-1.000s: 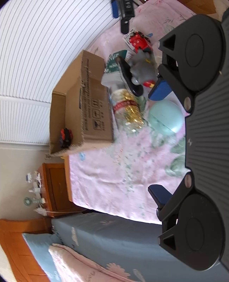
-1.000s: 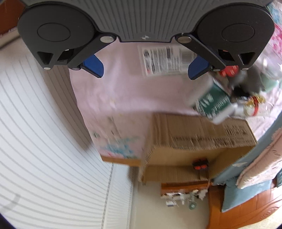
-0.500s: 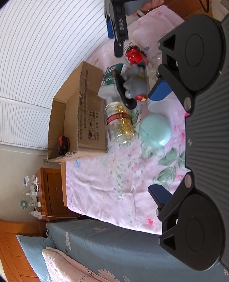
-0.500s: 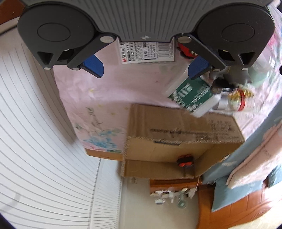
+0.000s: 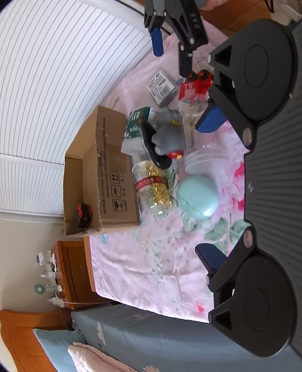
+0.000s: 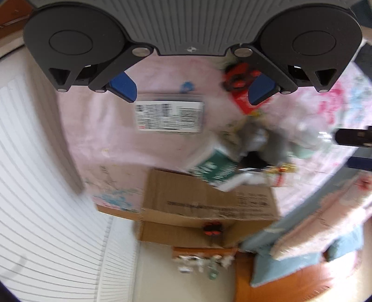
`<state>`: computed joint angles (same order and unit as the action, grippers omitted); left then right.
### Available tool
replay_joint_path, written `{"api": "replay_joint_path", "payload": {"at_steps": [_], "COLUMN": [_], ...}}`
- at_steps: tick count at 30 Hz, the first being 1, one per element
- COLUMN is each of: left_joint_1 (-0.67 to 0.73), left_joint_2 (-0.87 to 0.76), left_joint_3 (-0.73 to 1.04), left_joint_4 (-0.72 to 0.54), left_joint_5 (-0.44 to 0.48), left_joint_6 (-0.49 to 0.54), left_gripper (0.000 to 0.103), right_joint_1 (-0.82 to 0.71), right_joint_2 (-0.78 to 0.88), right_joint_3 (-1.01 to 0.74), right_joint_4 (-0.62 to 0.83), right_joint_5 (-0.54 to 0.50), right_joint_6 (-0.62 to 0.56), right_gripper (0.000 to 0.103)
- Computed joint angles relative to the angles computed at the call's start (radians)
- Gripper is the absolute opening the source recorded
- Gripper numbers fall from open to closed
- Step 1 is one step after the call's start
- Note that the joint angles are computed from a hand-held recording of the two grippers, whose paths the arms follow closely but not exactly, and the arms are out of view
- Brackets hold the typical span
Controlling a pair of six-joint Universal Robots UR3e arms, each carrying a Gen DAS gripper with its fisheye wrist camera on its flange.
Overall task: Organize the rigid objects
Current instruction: 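Return both tools from the box to the objects on the sheet, then grasp the clear plastic jar with the left tool while the right tool grasps the red S.L train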
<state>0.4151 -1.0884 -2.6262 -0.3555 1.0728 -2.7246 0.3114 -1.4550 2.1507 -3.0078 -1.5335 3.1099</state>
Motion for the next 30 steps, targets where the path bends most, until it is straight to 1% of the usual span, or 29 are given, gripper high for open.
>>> {"api": "replay_joint_path", "payload": {"at_steps": [2, 6, 9, 10, 13, 16, 18, 21, 24, 27, 30], "left_joint_1": [-0.015, -0.037, -0.075, -0.092, -0.163, -0.226, -0.245, -0.299, -0.339, -0.407, -0.447], "left_joint_2": [0.009, 0.038, 0.020, 0.001, -0.089, -0.166, -0.199, -0.276, -0.335, -0.416, -0.473], "left_joint_3": [-0.001, 0.001, 0.012, 0.019, 0.049, 0.105, 0.127, 0.167, 0.206, 0.257, 0.292], "left_joint_4": [0.001, -0.028, -0.014, -0.001, 0.062, 0.042, 0.022, 0.047, 0.073, 0.120, 0.151], "left_joint_5": [0.005, 0.007, 0.024, 0.031, 0.078, 0.111, 0.101, 0.126, 0.143, 0.215, 0.267], "left_joint_6": [-0.003, 0.004, -0.004, -0.008, -0.048, -0.089, -0.103, -0.150, -0.186, -0.246, -0.276], "left_gripper": [0.101, 0.101, 0.101, 0.101, 0.101, 0.101, 0.101, 0.101, 0.101, 0.101, 0.100], "right_joint_1": [0.008, 0.078, 0.096, 0.089, 0.032, 0.004, -0.004, -0.014, -0.027, -0.035, -0.040], "right_joint_2": [0.008, 0.107, 0.159, 0.166, 0.150, 0.134, 0.132, 0.140, 0.140, 0.144, 0.150], "right_joint_3": [0.001, -0.043, -0.053, -0.049, 0.008, 0.052, 0.077, 0.106, 0.125, 0.127, 0.138], "right_joint_4": [-0.005, -0.035, -0.062, -0.065, -0.108, -0.145, -0.178, -0.239, -0.266, -0.277, -0.302], "right_joint_5": [0.040, 0.001, -0.029, -0.031, 0.032, 0.051, 0.061, 0.077, 0.097, 0.109, 0.118], "right_joint_6": [-0.020, -0.054, -0.067, -0.069, -0.080, -0.108, -0.122, -0.135, -0.151, -0.161, -0.167], "right_gripper": [0.103, 0.103, 0.103, 0.103, 0.103, 0.103, 0.103, 0.103, 0.103, 0.103, 0.103]}}
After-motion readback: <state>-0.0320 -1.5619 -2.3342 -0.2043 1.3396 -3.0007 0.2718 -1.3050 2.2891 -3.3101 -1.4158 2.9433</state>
